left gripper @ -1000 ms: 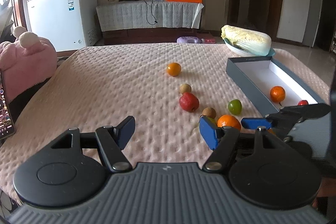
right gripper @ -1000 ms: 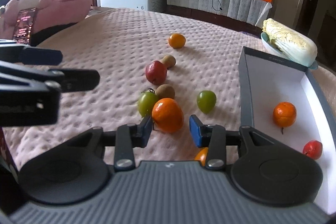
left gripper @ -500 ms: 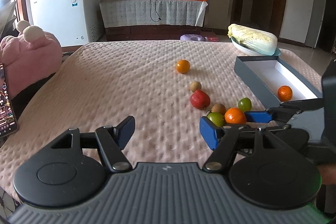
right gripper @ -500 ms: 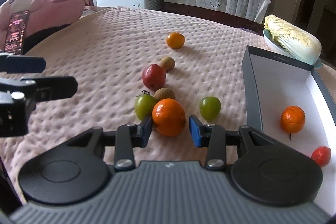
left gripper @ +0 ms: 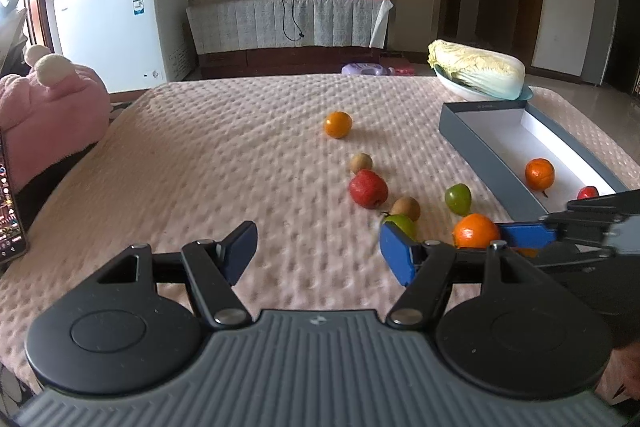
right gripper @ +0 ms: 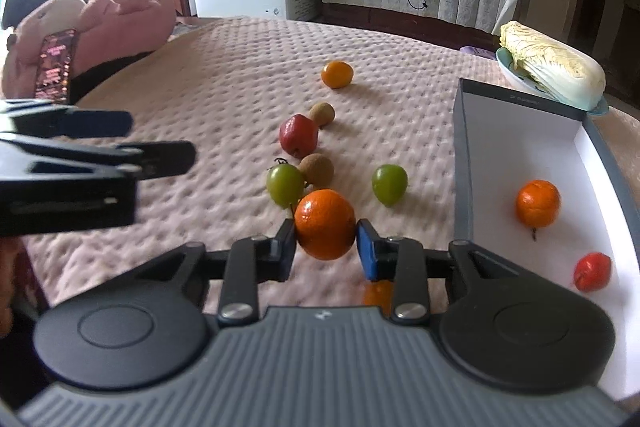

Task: Organize fruits
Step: 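Grasp the large orange with right tool while left tool moves to the green fruit, then close left tool on the green fruit while right tool holds the orange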

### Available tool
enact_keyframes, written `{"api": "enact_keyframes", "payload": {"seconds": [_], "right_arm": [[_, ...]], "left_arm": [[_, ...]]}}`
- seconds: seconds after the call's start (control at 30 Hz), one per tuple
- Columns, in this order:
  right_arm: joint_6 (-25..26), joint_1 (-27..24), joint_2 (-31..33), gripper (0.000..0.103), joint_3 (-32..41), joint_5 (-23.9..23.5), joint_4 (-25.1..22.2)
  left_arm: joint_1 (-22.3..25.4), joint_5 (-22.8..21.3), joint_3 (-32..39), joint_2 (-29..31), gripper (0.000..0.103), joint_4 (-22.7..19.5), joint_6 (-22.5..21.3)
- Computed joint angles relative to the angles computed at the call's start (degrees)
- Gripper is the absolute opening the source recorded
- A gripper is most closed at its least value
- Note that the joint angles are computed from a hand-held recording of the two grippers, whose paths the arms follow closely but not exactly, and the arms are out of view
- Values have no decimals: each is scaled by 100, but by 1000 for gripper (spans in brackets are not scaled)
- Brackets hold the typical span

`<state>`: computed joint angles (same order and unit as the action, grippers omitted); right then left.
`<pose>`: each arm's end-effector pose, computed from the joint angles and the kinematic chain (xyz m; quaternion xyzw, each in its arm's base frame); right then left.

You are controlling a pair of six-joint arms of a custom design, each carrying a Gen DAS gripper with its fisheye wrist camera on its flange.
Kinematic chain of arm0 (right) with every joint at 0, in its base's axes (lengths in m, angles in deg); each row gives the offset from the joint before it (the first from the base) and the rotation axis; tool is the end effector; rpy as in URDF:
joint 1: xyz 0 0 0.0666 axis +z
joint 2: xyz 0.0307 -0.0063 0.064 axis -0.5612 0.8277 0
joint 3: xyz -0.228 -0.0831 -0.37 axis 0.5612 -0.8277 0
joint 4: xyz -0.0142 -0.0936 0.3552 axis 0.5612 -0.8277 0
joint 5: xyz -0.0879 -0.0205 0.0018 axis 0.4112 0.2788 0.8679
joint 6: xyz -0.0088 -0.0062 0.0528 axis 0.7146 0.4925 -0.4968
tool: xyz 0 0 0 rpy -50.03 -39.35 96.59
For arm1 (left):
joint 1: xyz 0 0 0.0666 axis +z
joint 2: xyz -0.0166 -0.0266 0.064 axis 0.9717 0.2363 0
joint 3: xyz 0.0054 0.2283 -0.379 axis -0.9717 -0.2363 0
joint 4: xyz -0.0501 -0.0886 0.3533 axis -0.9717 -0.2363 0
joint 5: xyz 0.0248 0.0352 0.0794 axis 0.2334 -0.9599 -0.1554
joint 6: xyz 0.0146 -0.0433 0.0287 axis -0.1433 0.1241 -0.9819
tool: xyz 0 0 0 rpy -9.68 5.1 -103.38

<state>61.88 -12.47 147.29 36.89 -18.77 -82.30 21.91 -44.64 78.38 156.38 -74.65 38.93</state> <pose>0.4185 0.1779 0.4326 -0.3714 0.8261 0.1569 0.3936 0.2918 -0.3611 0.4755 -0.1586 0.8796 0.0855 0.4402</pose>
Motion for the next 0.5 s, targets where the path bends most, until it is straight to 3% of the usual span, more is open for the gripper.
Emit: {"api": "enact_keyframes", "payload": {"seconds": [0.4, 0.5], "right_arm": [[83, -587, -229, 36, -9, -634, -237], [68, -674, -239, 36, 5, -713, -262]], "left_arm": [[154, 312, 492, 575, 73, 519, -805], [247, 408, 610, 733, 68, 529, -839]]}}
